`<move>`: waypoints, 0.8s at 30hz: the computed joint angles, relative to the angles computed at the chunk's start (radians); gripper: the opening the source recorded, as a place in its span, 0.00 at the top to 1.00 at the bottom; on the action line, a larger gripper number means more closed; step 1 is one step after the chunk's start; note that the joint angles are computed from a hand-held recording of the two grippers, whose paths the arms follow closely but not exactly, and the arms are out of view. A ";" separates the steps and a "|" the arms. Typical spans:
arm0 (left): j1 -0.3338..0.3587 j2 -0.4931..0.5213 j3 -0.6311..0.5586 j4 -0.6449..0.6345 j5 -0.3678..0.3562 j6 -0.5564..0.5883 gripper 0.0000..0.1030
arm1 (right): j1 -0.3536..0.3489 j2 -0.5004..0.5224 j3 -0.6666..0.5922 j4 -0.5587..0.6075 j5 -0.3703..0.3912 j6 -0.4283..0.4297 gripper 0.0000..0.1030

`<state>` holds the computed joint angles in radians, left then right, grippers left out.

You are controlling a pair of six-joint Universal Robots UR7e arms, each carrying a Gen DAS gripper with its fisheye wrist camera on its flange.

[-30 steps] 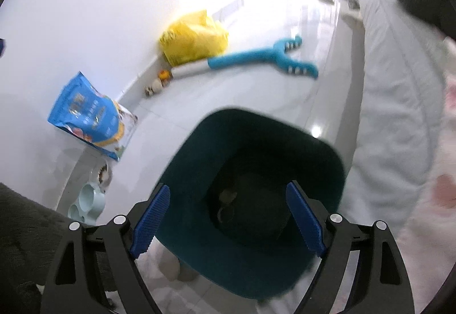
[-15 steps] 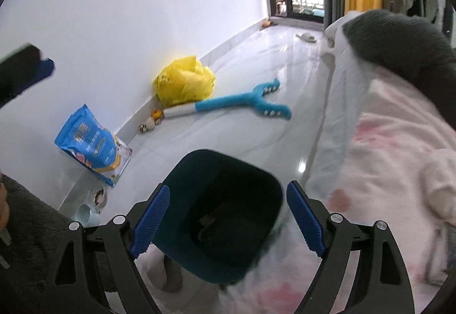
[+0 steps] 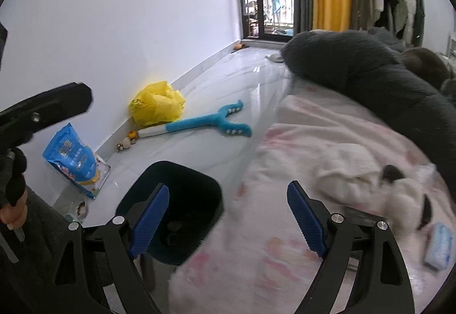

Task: Collect trash
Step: 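Move the right gripper back to the bed and close on the bubble wrap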

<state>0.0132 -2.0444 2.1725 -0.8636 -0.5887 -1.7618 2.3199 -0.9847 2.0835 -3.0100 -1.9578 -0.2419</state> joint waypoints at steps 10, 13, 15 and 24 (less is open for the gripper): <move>0.067 0.088 0.079 -0.349 0.021 0.225 0.05 | -0.057 -0.135 0.094 -0.061 -0.019 -0.056 0.17; 0.089 0.120 0.100 -0.459 0.022 0.297 0.05 | -0.081 -0.182 0.123 -0.058 -0.024 -0.059 0.17; 0.099 0.134 0.110 -0.512 0.021 0.330 0.05 | -0.096 -0.205 0.139 -0.060 -0.031 -0.066 0.17; 0.158 0.232 0.161 -0.852 -0.011 0.540 0.05 | -0.176 -0.303 0.211 -0.063 -0.075 -0.081 0.17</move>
